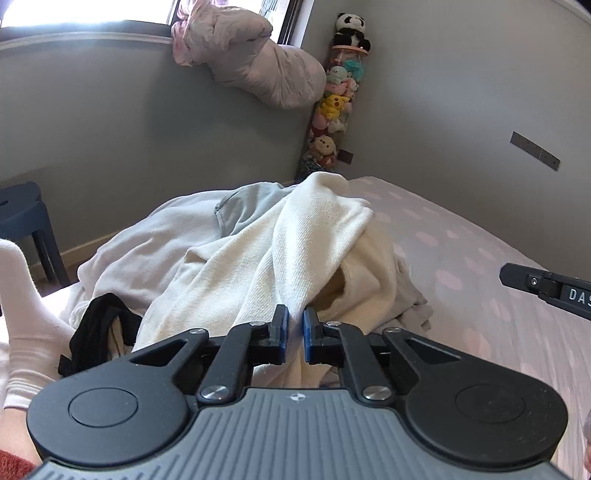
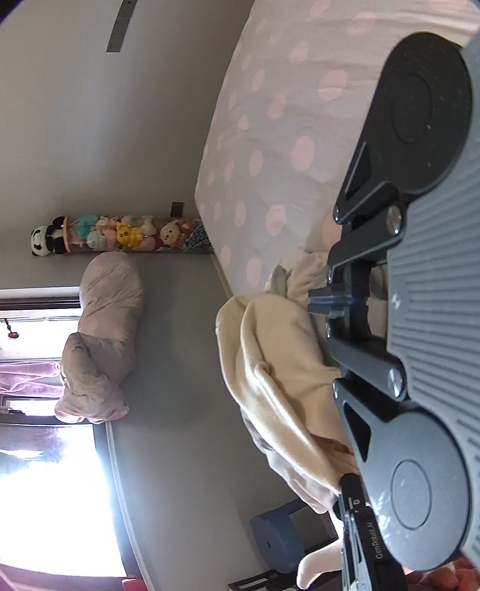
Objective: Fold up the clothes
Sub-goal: 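Reach both tools into the pile and grasp the cream sweater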
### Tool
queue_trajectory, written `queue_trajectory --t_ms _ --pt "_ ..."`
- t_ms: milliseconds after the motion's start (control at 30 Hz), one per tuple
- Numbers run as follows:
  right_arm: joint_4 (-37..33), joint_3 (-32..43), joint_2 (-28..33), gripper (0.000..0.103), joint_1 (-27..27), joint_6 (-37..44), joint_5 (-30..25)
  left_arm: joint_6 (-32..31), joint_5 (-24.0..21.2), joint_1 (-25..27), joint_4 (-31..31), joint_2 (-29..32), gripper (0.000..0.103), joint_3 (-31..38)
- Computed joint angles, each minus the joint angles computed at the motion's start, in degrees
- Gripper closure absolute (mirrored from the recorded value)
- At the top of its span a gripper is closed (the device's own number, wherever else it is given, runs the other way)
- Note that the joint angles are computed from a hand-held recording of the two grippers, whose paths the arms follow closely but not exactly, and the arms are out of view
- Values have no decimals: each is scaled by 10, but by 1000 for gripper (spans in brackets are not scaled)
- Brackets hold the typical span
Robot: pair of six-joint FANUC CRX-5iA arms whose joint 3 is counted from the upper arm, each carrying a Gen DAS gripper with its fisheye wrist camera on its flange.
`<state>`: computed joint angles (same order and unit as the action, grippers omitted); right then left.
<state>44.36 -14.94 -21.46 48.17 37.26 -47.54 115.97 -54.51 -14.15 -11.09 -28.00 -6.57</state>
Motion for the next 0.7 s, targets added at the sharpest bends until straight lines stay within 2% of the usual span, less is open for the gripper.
queue_trajectory --t_ms 67,100,133,233,267,300,333,367,400,433,533,600,667,700 --pt "-13 -5 -21 103 14 22 -30 7 -16 -12 -5 0 98 9" --pt "-20 -8 -29 103 22 27 -44 5 -25 -18 -10 1 103 15" --pt "-27 -10 -38 103 30 32 -58 -2 -32 -21 -8 1 103 20" --pt "-45 -22 -60 98 49 28 -81 25 -87 -73 -92 18 103 63" --pt "-54 -25 -65 98 54 29 -86 30 -94 -83 -114 19 103 68" --pt "-58 -29 -70 98 59 29 -89 32 -102 -89 -133 22 98 75" --pt "-62 -32 -75 98 64 29 -92 24 -111 -92 -144 27 83 81" --pt "-66 -36 -79 98 69 29 -95 7 -114 -90 -146 30 74 83" --pt "-68 -40 -82 97 72 31 -96 -4 -113 -91 -153 33 51 84" --pt "-71 -43 -86 97 73 36 -98 -11 -110 -93 -160 35 41 83" --pt "-85 -51 -89 89 68 49 -100 -25 -110 -85 -169 56 41 90" --pt "-98 -55 -91 85 62 61 -100 -41 -93 -55 -137 68 41 87" --pt "-111 -61 -93 79 53 73 -96 -71 -70 -17 -79 76 41 78" --pt "-114 -64 -94 78 50 76 -95 -87 -61 1 -50 81 44 73"
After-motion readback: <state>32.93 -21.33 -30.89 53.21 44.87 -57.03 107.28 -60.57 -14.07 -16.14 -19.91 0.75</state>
